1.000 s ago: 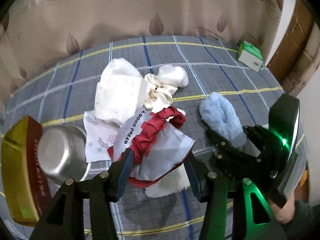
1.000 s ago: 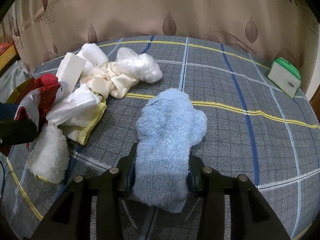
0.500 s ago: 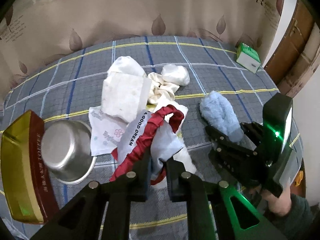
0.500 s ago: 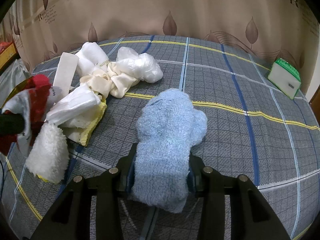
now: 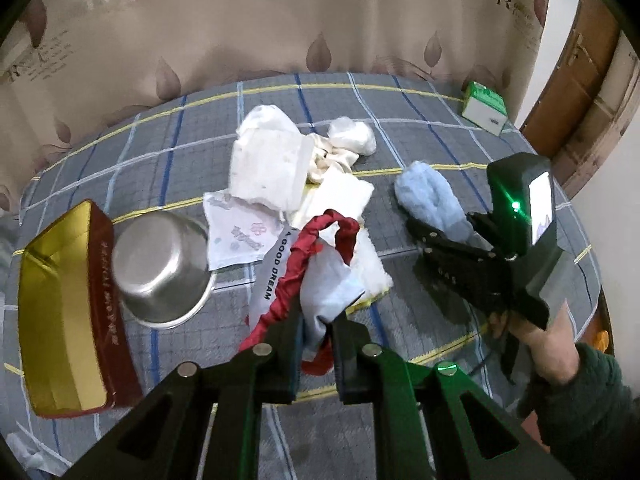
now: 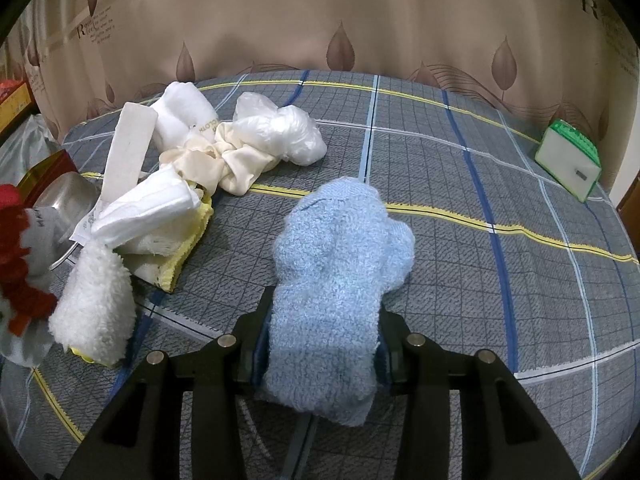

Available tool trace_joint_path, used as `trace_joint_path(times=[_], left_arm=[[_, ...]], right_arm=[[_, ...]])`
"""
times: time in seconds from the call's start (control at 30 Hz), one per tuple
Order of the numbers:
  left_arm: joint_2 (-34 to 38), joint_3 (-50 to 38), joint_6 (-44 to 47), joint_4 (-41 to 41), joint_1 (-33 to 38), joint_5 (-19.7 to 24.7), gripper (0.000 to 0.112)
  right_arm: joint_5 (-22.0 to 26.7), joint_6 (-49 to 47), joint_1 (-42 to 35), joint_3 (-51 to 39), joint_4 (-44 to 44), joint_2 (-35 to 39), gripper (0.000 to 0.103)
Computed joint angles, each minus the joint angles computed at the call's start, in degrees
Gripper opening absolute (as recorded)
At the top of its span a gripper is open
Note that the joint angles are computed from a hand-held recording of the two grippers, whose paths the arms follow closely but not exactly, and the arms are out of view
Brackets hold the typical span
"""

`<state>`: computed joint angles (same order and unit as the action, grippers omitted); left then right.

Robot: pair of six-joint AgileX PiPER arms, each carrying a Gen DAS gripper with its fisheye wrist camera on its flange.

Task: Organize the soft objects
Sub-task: 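Carry the red-and-white cloth into the gold tin tray and open the left tool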

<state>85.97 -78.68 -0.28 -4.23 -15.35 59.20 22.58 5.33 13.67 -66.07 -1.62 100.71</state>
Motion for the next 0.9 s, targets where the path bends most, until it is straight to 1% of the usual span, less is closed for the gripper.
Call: trace_joint_path(times=[0.2, 0.3, 0.4, 0.5, 0.53, 0.7, 0.8, 0.9], left_arm=[[-3.2, 0.0, 1.1, -0.4, 3.5, 1.6, 0.012], [-4.3, -0.7, 2.4, -0.6, 7.4, 2.8, 0.012], [-4.4, -2.6, 3.3, 0.8, 12.6, 3.9, 0.012], [-3.7, -5.0, 5.2, 0.5, 18.0, 5.0, 0.012], [-3.2, -6.3, 5.6, 1.0, 20.7, 5.3, 0.012], [0.0, -10.5, 6.4, 4.6, 28.8, 5.4, 0.012], [2.1, -11.8, 7.1, 6.2, 33.0, 4.4, 0.012], [4.4, -12.0, 6.3, 9.6, 34.5, 2.7, 0.012]], right_arm=[[0.1, 0.1, 0.0, -0.2, -0.3, 0.1, 0.041], [0.0, -0.3, -0.1, 0.0, 0.2, 0.0, 0.041], [0.0, 0.1, -0.1, 0.1, -0.4, -0.1, 0.040], [0.0, 0.7, 0.1, 0.1, -1.2, 0.0, 0.040], [0.0, 0.7, 0.1, 0.0, -1.2, 0.0, 0.040], [0.0, 1.1, 0.1, -0.2, -1.8, 0.2, 0.040], [0.0, 1.3, 0.1, -0.3, -2.0, 0.3, 0.040], [0.1, 2.3, 0.4, -0.2, -3.0, 0.2, 0.040]])
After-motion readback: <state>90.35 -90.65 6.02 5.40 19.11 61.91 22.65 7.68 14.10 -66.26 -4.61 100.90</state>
